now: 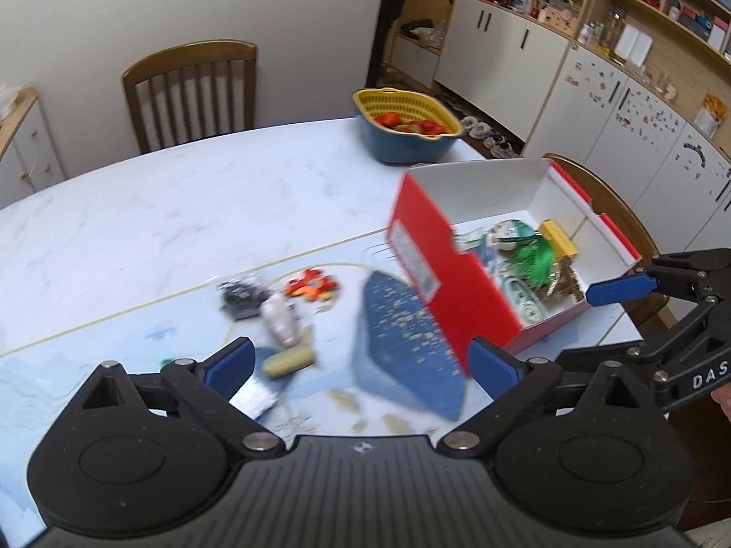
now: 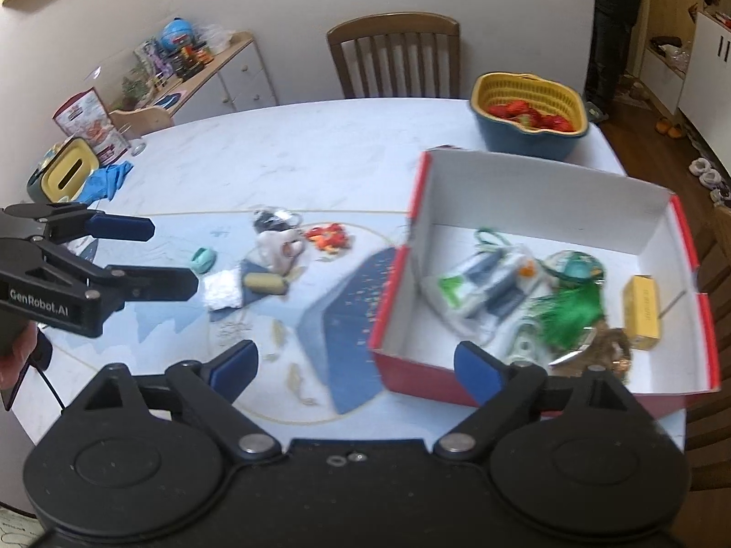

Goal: Organize objects
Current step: 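Move the right tool to the cream cylinder while the left tool reaches the teal sharpener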

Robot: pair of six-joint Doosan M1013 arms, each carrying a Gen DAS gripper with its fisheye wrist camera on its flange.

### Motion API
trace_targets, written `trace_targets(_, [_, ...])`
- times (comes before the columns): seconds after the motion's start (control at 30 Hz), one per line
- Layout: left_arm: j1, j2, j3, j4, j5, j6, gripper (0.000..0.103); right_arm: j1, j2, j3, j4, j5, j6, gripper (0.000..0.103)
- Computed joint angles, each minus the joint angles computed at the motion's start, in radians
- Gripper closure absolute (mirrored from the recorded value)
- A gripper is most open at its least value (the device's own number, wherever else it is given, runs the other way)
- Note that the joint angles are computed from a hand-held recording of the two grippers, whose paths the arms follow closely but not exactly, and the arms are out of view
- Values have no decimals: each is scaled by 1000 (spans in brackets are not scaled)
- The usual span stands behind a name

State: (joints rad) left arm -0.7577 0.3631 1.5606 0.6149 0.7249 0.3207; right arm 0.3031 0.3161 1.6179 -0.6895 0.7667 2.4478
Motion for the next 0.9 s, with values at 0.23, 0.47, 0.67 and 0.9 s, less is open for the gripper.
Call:
trace_targets(0.23, [19,-54,125,59,-61,-108,1,24,70,-64,39,10,-36,11])
trace_targets(0.47, [49,-78,210,82,-128,-158,1,24,148,-150,66,50,-53,11])
trace_targets(0.67, [78,-78,250,79,-174,-175,1,15,212,-224,93,88,-74,11])
trace_targets(0.9, [115,-53,253,17,-151,-120,1,-4,284,-303,140,131,-74,11])
